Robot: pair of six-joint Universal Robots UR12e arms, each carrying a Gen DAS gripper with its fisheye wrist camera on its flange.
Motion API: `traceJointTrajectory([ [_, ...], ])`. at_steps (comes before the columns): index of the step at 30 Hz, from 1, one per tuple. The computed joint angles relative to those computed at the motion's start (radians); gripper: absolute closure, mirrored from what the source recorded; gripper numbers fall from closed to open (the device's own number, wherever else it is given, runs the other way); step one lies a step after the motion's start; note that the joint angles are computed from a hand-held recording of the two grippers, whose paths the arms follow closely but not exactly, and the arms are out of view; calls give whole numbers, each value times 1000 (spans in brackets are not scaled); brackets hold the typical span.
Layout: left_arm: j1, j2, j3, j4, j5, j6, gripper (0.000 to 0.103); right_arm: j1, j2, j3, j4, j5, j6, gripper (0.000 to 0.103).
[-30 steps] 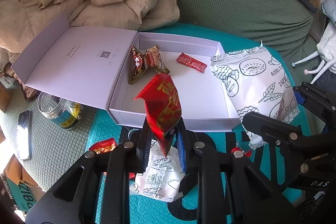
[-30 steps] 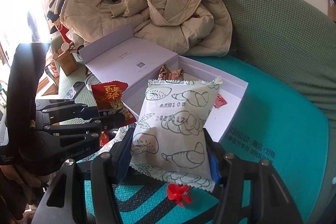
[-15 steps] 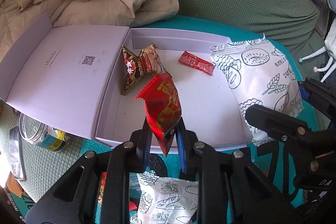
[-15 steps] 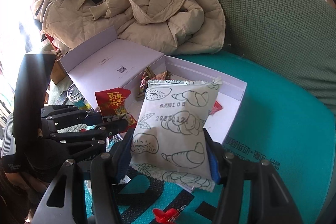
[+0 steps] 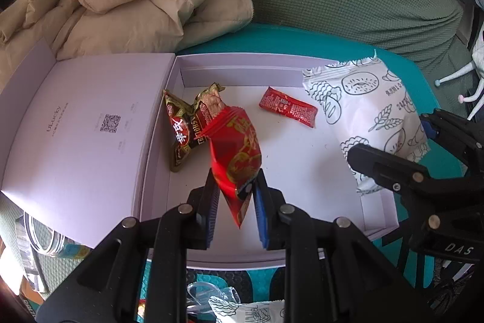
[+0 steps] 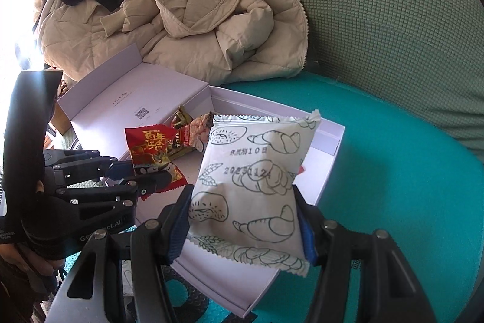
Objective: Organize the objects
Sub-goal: 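Carry the red candy packet with the left tool while the right tool carries the pastry packet into the box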
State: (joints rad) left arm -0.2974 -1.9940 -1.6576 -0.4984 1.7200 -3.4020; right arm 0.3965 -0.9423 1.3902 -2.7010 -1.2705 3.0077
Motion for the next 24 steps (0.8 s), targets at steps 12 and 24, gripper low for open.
traceJointTrajectory([
  [12,5,-33,33,1,54,45,83,10,48,-74,10,-42,-32,42],
  [24,19,-54,45,-36,32,27,83,23,84,-127,66,-91,-47,42],
])
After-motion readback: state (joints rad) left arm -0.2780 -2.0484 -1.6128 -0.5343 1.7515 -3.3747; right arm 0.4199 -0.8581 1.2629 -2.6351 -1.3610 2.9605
